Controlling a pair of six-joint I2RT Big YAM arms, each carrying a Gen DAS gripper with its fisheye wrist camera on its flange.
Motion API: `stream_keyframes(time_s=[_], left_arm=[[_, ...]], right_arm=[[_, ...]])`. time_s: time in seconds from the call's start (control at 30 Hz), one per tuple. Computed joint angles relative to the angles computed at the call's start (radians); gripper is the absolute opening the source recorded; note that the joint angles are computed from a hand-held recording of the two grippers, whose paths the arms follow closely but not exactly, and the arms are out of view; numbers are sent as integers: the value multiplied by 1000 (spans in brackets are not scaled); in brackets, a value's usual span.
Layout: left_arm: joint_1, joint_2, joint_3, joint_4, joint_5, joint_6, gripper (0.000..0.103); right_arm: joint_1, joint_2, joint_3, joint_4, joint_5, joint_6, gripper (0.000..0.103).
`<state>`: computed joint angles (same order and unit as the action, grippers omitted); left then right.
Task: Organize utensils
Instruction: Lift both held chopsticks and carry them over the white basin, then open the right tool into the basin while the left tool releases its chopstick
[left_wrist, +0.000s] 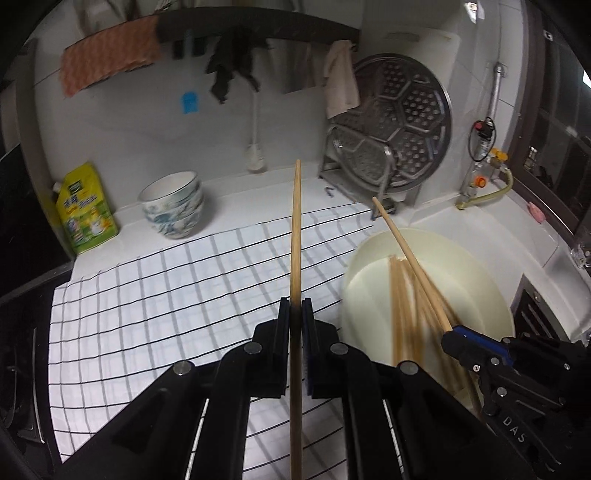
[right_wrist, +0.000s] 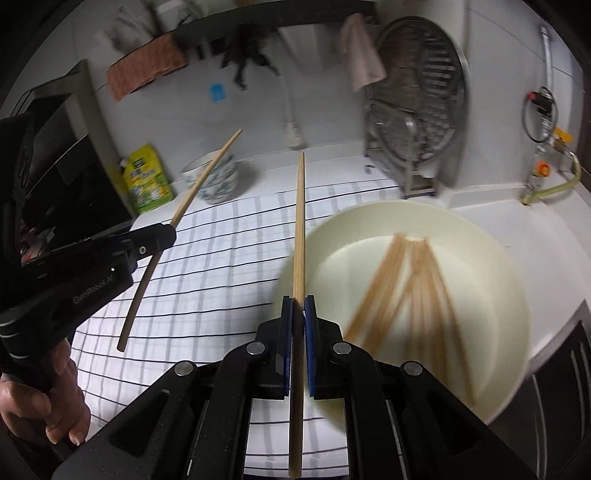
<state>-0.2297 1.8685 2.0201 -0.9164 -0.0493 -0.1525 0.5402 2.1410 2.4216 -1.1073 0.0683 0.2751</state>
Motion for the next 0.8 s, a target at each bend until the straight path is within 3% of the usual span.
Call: stream_keyframes(time_s=[0.47, 0.8], left_arm=[[-103, 244, 371, -150, -17, 13, 7], [-131, 421, 646, -304, -35, 29, 7]], right_arm=[[-118, -39, -82, 16, -38, 6, 6], [-158, 29, -11, -19, -94, 6, 6]])
